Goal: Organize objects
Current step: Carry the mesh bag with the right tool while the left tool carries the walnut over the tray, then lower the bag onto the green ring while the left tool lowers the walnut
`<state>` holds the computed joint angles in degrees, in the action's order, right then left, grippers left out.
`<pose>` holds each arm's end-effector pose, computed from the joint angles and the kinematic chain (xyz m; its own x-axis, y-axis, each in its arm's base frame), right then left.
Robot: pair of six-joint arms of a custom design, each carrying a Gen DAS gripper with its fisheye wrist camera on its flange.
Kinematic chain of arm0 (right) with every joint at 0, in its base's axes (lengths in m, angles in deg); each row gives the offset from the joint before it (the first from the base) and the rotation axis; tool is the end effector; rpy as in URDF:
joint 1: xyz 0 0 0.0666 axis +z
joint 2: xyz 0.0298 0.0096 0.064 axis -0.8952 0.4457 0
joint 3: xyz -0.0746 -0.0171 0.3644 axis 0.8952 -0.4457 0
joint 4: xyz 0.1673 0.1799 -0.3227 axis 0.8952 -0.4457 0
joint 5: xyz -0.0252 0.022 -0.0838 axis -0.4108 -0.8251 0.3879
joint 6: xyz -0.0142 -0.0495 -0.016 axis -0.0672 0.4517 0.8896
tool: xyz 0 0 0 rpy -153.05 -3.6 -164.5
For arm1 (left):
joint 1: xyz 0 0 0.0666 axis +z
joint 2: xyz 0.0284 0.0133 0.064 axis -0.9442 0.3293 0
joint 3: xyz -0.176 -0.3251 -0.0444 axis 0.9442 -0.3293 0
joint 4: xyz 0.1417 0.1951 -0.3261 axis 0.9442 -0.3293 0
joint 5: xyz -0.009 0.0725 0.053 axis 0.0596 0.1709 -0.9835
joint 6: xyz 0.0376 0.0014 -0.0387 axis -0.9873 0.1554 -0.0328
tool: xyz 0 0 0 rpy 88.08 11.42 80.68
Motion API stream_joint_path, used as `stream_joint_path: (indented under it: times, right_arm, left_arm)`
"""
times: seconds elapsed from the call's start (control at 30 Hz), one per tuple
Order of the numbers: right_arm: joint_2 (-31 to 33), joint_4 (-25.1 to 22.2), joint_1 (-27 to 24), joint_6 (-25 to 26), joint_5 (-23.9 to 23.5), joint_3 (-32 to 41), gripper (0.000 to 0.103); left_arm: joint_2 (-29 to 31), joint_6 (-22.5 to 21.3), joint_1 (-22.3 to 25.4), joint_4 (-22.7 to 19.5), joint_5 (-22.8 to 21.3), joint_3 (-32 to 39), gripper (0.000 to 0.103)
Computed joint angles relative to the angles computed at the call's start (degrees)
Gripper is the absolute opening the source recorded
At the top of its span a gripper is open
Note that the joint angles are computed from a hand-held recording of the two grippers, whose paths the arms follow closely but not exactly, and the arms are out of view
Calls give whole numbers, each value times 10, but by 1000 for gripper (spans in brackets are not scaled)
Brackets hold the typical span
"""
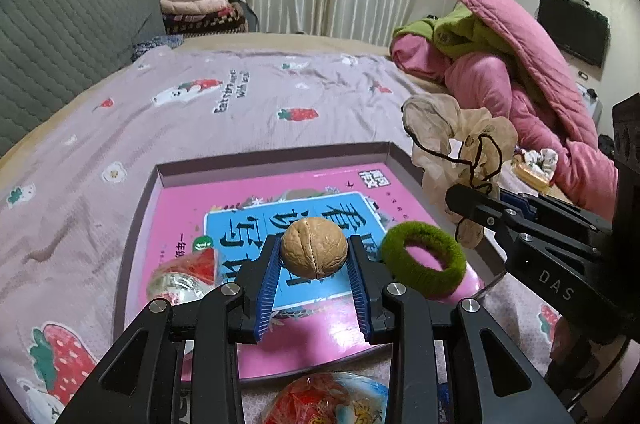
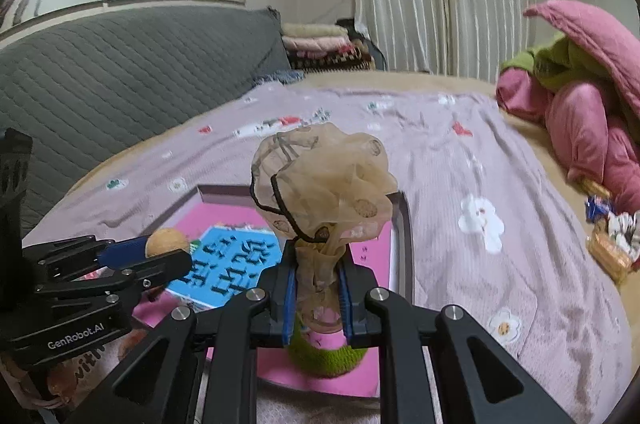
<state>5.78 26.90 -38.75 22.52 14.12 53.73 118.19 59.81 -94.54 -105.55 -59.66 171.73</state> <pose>0.4527 0.1893 0.3921 -0.5018 0.2153 -0.8378 0.2461 0.9640 0.1004 0.5760 -0.2674 0.3936 -0.5103 0.3767 -0.7731 0.6950 0.7102 -0.1126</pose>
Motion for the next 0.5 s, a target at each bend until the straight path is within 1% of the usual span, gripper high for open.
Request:
stream_joint_path:
  times: [0.1,0.2,0.3,0.4,0.5]
  right_arm:
    - [4,-17,-8,-18,-17,1,19]
    - [9,-32,-18,-38,-46,3,19]
    - [16,-46,-23,-51,-60,4,19]
    - [20,-56,-25,-58,-67,4,21]
    - [27,-69,-22,-54,-62,10,22]
  left_arm:
    - [3,-3,-1,-2,-1,0,34]
    - [7,-7,-2,-7,-3,3,34]
    - [12,-7,-3,-11,-4,6,34]
    - [14,-8,-3,-14,-6,6,34]
    - [15,-6,-3,-17,-5,8,34]
